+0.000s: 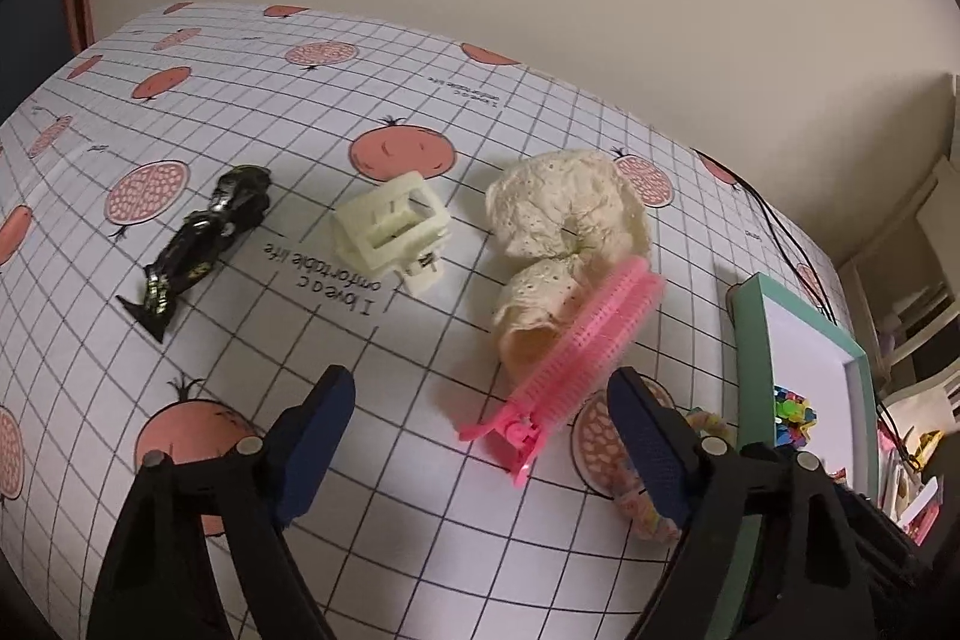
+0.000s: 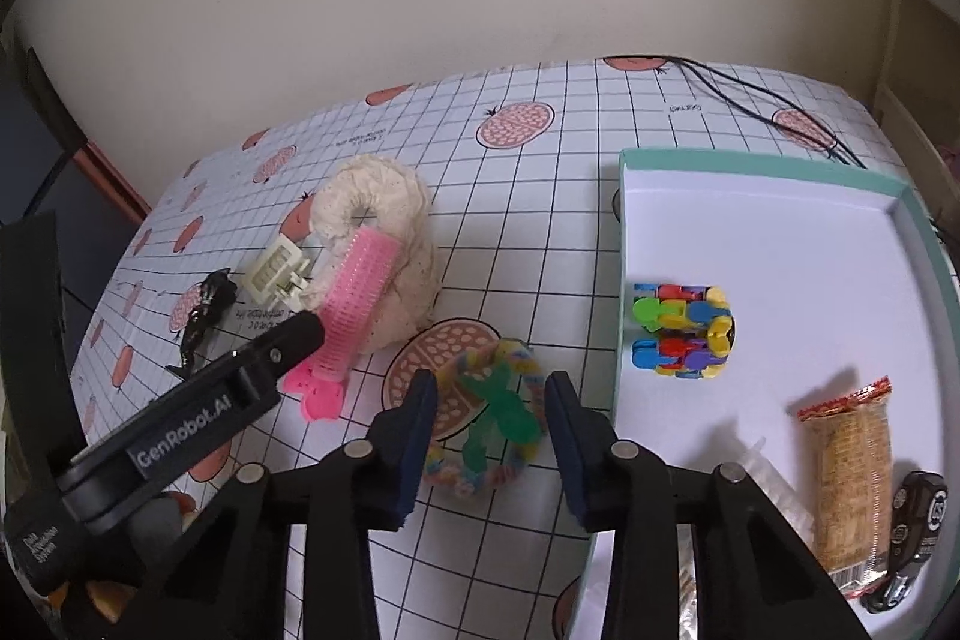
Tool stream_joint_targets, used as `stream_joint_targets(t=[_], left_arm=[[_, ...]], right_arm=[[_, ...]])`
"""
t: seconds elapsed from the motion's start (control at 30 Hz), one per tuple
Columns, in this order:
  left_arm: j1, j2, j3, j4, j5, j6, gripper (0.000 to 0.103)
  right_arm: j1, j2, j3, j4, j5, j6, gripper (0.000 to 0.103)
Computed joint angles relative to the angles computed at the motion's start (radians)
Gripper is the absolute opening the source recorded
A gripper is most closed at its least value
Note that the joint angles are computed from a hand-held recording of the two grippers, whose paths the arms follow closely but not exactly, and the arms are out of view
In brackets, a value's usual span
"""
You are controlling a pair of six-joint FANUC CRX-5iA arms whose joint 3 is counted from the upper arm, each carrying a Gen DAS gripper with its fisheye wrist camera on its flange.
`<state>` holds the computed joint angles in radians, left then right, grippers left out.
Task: Organize objects
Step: 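Move both tools toward the rainbow rope ring and green plastic figure, then grasp the green plastic figure with the right gripper while the left grasps the rainbow rope ring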
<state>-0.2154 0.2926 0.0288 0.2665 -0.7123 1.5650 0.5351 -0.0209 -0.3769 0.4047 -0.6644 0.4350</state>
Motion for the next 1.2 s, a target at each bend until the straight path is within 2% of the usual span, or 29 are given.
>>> stream_joint_targets(t=[0.3, 0.5, 0.57, 0.8, 0.83, 0.9, 1.1, 1.2], left_arm=[[-0.014, 0.020, 0.015, 0.022, -0.002, -0.045, 0.072], [-0.008, 0.021, 0.006, 0.031, -0.008, -0.043, 0.070], [-0.004, 0.018, -0.003, 0.042, -0.008, -0.046, 0.070], [-0.007, 0.002, -0.015, 0.027, 0.012, -0.040, 0.068], [-0.008, 0.000, -0.014, 0.020, 0.015, -0.040, 0.067], [-0.012, -0.001, -0.006, -0.006, 0.012, -0.025, 0.058], [-0.009, -0.013, -0.013, 0.000, 0.020, -0.023, 0.055], [-0.010, -0.019, -0.023, 0.019, 0.021, -0.051, 0.055]], right_arm=[[0.000, 0.025, 0.023, -0.028, -0.032, 0.045, 0.034], [-0.008, 0.025, 0.017, -0.025, -0.032, 0.034, 0.033], [-0.012, 0.032, 0.023, -0.037, -0.033, 0.048, 0.028], [-0.012, 0.045, 0.032, -0.046, -0.034, 0.062, 0.026], [-0.011, 0.045, 0.031, -0.041, -0.035, 0.061, 0.025], [-0.012, 0.043, 0.030, -0.049, -0.032, 0.064, 0.025], [-0.014, 0.034, 0.025, -0.063, -0.024, 0.063, 0.024], [-0.018, 0.023, 0.020, -0.081, -0.009, 0.072, 0.017]])
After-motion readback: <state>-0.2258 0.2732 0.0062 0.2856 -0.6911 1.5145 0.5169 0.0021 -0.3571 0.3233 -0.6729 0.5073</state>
